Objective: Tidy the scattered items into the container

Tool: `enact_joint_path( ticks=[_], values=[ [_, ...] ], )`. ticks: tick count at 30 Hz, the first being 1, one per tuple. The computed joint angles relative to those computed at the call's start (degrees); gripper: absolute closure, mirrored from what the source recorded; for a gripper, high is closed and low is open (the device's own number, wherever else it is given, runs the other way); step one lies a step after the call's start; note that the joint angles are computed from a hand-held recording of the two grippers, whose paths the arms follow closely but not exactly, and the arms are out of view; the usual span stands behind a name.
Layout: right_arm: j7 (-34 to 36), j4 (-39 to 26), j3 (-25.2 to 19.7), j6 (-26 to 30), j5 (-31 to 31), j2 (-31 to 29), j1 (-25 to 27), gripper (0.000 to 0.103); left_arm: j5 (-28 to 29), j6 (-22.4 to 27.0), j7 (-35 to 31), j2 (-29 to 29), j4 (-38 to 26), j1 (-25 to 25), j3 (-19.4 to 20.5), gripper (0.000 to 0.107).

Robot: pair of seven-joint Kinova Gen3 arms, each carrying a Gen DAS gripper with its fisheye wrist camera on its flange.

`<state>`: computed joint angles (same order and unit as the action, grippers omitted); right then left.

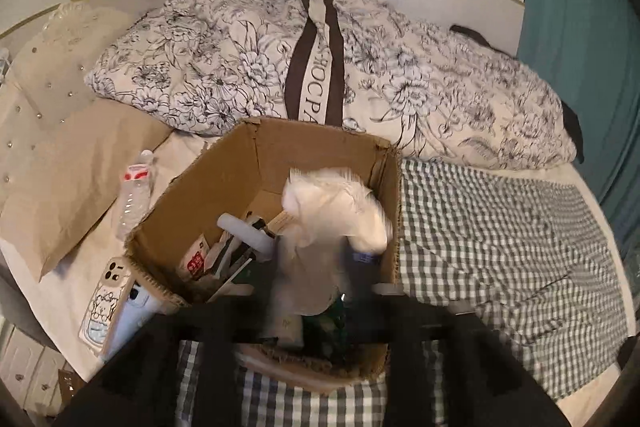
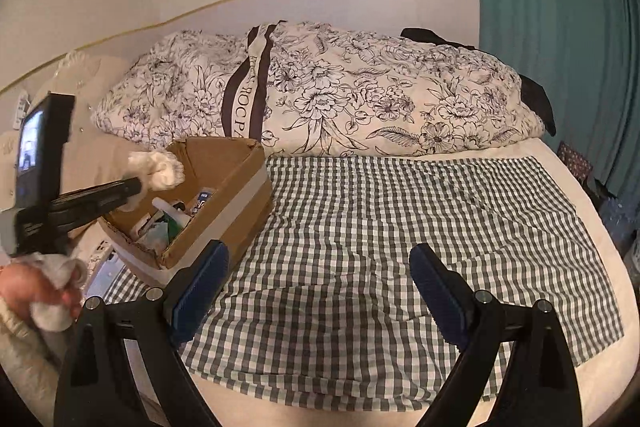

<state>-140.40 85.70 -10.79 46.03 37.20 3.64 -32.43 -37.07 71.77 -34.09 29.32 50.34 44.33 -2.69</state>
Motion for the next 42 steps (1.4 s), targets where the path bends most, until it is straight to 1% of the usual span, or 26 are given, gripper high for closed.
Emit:
enact_joint_path(
  ticks=[1,3,4,6,8,11,15,18,19,23,27,35,42],
  values=[
    [0.0,-0.4,0.0,0.4,0.3,0.3,-0.1,0.011,-0.7,1.9,-0.4,1.2,-1.5,0.5,-0.4,0.004],
    [-0.1,-1.4,0.1,1.3,0.8,0.8,-0.5,0.011,-4.5,3.6,1.2,2.3,-1.4,3.6,-2.7,0.004],
    [-0.1,-1.7,0.2,1.5,1.0,0.9,-0.6,0.011,-5.8,3.0,1.7,1.8,-0.1,4.4,-2.5,0.004],
    [0.1,-2.5,0.4,2.1,1.1,1.3,-0.7,0.011,-6.6,2.1,2.8,0.4,2.0,5.0,-2.0,0.004],
    [-0.2,-2.9,0.7,2.5,1.3,1.5,-0.9,0.011,-7.4,1.9,5.8,-0.9,3.8,6.0,-1.7,0.004],
    [-0.8,-3.2,1.1,2.6,1.3,1.9,-0.9,0.011,-9.0,-0.4,9.9,-3.9,7.7,7.0,-0.4,0.004],
    [0.1,-4.2,1.7,3.1,-0.3,2.9,-0.7,0.011,-10.6,-1.4,11.8,-5.4,8.7,7.6,1.9,0.004],
    [-0.8,-4.6,2.3,3.5,0.0,3.3,-0.9,0.010,-10.9,-2.0,11.7,-5.5,8.0,7.4,2.9,0.004],
    [-1.2,-4.6,2.5,3.5,0.3,3.2,-1.0,0.008,-10.9,-1.9,11.4,-5.3,7.5,7.5,3.1,0.004],
    [-1.7,-4.3,2.9,3.3,0.3,3.1,-0.6,0.008,-9.7,-1.0,9.1,-4.0,5.0,7.4,3.4,0.004],
    [-1.8,-4.2,3.0,3.5,-0.2,3.1,-0.1,0.008,-7.9,-0.2,7.9,-3.2,3.8,7.5,3.0,0.004],
    [0.4,-4.2,2.8,3.1,-2.2,3.1,0.5,0.008,-5.8,1.2,5.9,-2.2,1.7,7.5,2.4,0.004],
    [0.9,-3.6,2.9,3.0,-2.9,2.7,0.7,0.008,-5.3,1.9,5.9,-1.9,0.9,8.0,1.7,0.004]
  ],
)
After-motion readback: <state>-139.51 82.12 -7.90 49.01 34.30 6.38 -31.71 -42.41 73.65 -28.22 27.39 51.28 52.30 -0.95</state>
